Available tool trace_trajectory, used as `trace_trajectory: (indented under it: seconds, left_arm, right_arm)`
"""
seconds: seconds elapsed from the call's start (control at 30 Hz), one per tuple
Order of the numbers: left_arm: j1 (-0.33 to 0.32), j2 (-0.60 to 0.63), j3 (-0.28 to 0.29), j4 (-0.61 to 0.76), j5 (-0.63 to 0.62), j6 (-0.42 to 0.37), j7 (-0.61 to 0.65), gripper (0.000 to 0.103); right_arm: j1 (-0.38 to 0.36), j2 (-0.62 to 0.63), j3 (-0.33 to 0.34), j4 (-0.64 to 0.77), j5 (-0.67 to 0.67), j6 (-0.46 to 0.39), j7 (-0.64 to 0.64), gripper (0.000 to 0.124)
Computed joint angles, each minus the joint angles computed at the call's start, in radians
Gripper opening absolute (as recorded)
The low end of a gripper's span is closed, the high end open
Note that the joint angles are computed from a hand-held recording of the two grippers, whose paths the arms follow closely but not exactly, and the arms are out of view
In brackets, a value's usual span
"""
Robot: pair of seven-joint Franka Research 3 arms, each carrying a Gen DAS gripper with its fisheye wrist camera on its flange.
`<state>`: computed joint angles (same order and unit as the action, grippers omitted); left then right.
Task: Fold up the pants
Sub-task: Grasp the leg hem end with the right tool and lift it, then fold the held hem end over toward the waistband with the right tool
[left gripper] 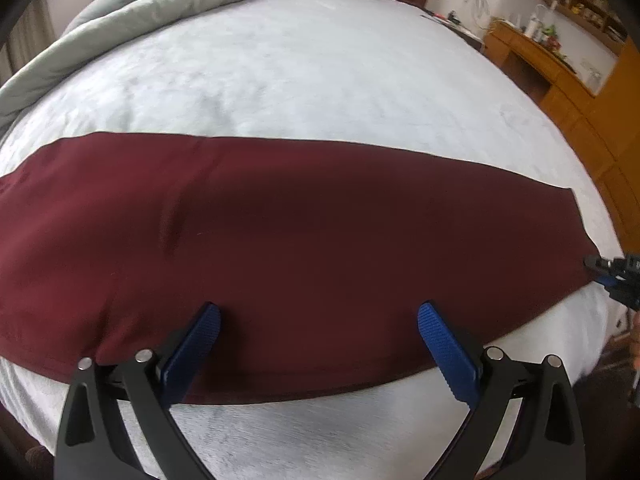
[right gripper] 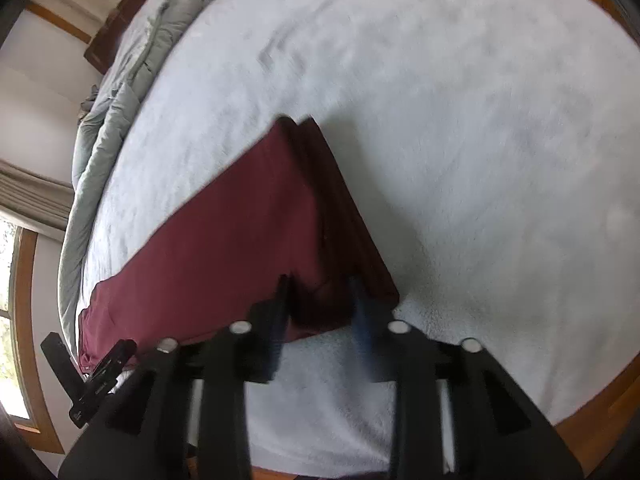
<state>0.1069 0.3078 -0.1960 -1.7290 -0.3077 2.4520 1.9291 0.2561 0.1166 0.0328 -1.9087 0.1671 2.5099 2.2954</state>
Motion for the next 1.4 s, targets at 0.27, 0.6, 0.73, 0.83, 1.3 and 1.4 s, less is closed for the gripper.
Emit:
trace_trajectory:
  seconds: [0.27, 0.6, 0.73, 0.83, 1.3, 1.4]
  left_arm:
    - [-0.016, 0.023, 0.000, 0.070, -0.024, -0.089, -0.082, 0.099]
    - [-0.013, 0.044, -0.004, 0.083, 0.003, -0.079, -0.114, 0.099]
    - [-0.016, 0.047, -0.005, 0.082, 0.016, -0.066, -0.122, 0.099]
    - [-0.017, 0.047, -0.006, 0.081, 0.025, -0.062, -0.122, 0.099]
    - [-0.018, 0.069, -0.010, 0.108, -0.023, -0.032, -0.080, 0.099]
    - [-0.029, 0.087, -0.012, 0.073, 0.038, 0.026, -0.051, 0.099]
  right_arm:
    - [0.003, -0.061, 0.018, -0.026, 0.097, -0.053, 0.026, 0.056]
    - [0.011, -0.010, 0.022, -0.090, 0.233, 0.140, 0.078, 0.063]
    - [0.006, 0.003, 0.023, -0.108, 0.263, 0.211, 0.061, 0.054]
    - [0.000, 0.014, 0.027, -0.098, 0.280, 0.247, 0.024, 0.023]
    - [-0.017, -0.090, 0.003, -0.175, 0.102, 0.336, 0.208, 0.014]
    - [-0.024, -0.042, 0.007, -0.186, 0.177, 0.278, 0.218, 0.014]
